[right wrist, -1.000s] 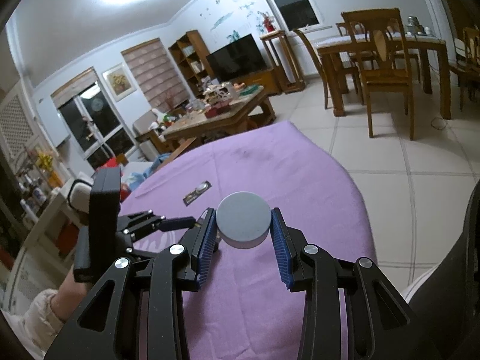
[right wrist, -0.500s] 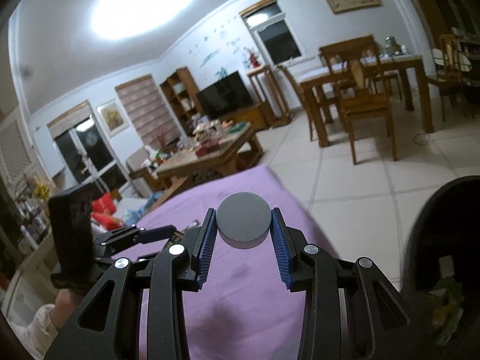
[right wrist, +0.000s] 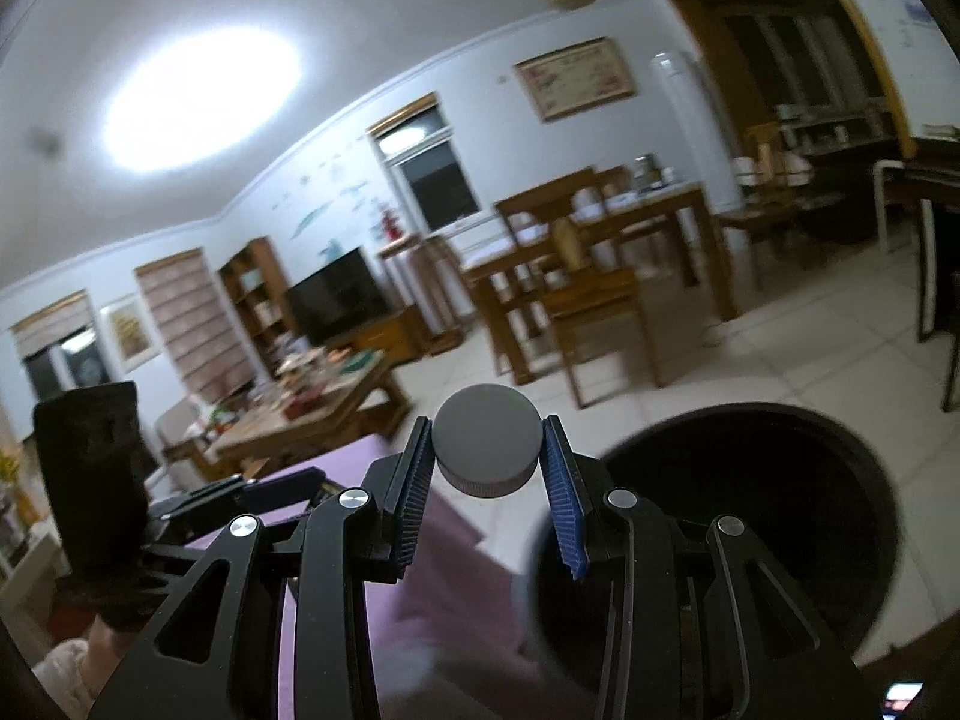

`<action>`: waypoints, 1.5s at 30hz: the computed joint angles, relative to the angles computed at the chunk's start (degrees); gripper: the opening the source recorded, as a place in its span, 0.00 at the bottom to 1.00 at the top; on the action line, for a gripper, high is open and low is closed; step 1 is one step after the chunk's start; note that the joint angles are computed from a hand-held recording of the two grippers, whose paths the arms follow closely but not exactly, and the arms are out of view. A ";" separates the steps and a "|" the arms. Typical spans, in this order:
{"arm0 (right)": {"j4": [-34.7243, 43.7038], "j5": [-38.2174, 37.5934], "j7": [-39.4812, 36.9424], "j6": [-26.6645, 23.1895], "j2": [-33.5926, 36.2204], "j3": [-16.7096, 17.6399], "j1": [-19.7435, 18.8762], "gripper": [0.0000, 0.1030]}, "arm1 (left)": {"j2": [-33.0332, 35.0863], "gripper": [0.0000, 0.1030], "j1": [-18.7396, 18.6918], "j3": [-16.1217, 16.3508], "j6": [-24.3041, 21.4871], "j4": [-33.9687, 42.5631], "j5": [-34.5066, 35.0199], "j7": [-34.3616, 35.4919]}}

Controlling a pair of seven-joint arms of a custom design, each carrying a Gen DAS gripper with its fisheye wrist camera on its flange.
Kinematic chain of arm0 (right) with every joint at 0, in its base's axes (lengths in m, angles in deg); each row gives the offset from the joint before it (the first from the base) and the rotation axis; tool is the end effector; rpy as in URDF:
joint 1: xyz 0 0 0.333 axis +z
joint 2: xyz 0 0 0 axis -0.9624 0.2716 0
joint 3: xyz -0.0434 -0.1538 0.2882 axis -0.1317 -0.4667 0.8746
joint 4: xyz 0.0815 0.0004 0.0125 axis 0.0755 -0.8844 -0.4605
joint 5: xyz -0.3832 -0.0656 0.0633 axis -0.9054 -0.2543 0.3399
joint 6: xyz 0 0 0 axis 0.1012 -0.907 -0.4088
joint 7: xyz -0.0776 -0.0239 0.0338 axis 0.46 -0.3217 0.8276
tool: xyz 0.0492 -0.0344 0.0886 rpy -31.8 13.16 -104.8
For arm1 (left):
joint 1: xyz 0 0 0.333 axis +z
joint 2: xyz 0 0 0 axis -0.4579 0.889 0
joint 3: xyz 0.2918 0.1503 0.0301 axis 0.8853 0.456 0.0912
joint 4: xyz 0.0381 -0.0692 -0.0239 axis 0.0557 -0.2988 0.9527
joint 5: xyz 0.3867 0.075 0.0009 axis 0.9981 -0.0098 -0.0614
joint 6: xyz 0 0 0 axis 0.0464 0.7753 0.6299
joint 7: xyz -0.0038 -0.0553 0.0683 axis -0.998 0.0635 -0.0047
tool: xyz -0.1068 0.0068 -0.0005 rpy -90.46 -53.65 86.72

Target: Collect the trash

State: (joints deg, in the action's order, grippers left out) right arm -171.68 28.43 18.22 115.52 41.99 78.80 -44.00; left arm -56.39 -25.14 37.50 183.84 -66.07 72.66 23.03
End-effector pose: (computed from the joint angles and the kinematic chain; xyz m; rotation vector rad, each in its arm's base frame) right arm 0.5412 0.3219 0.5122 -1.3721 1.3247 -0.4928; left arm 0.6458 -0.3248 0.5051 -1.1388 2.1226 -1.3160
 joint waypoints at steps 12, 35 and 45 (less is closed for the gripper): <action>-11.30 -4.56 9.44 4.96 -3.88 0.77 -6.81 0.36 | 9.79 0.60 -6.87 -0.31 -5.23 12.58 -0.83 4.75; -9.02 -10.13 17.20 7.45 0.22 0.77 -8.55 0.78 | 11.38 0.95 -11.76 3.84 -5.26 15.59 -2.51 10.75; -9.35 -9.40 16.86 7.91 0.07 0.78 -8.31 0.78 | 9.46 0.95 -8.83 1.69 -3.27 12.30 -1.99 9.42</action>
State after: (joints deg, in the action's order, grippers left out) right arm -181.03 19.03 35.08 123.44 42.05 79.58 -52.31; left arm -46.93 -33.96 39.20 180.57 -53.77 70.67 32.46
